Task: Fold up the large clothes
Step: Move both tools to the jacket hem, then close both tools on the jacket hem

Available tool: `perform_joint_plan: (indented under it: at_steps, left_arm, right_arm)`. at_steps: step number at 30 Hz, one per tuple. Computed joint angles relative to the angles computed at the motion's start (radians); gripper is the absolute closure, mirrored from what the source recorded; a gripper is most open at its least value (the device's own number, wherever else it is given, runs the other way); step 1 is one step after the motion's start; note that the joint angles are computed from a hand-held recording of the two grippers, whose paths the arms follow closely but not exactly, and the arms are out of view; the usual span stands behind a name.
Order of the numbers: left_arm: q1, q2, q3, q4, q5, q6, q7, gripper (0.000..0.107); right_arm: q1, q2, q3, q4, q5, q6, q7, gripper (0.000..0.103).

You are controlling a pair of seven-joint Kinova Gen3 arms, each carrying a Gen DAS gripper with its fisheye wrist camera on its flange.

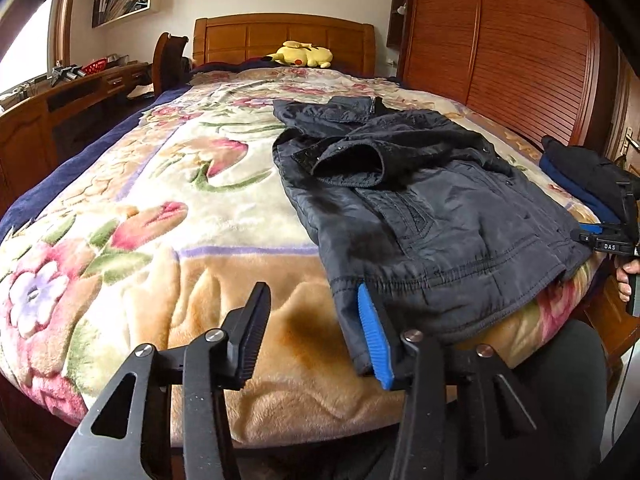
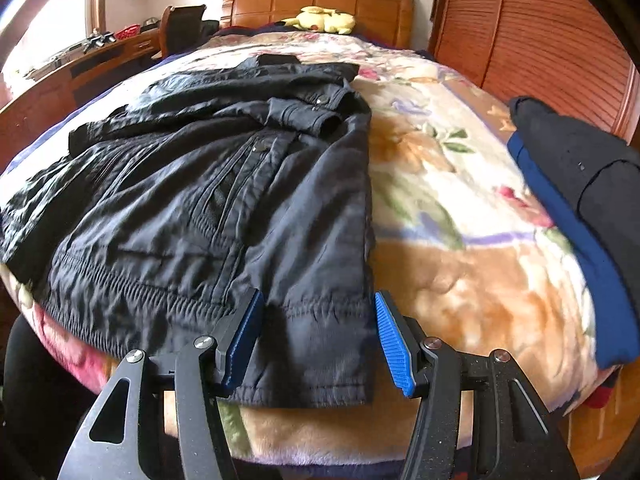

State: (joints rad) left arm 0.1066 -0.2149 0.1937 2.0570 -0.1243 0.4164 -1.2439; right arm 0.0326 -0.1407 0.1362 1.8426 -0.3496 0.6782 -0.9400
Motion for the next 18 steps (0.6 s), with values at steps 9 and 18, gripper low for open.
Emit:
perform_joint_plan:
  at_steps: [9, 18]
  left_arm:
    - [0.012, 0.015, 0.008, 0.008, 0.017, -0.014, -0.007, 0.065]
    - [0.044, 0.035, 0.003, -0.002, 0.018, -0.019, -0.013, 0.085]
  right_arm:
    - [0.007, 0.007, 0.008, 0.014, -0.039, -0.022, 0.051, 0.045]
    - [0.005, 0.003, 0.049, 0.028, -0.142, 0.003, 0.175, 0.062]
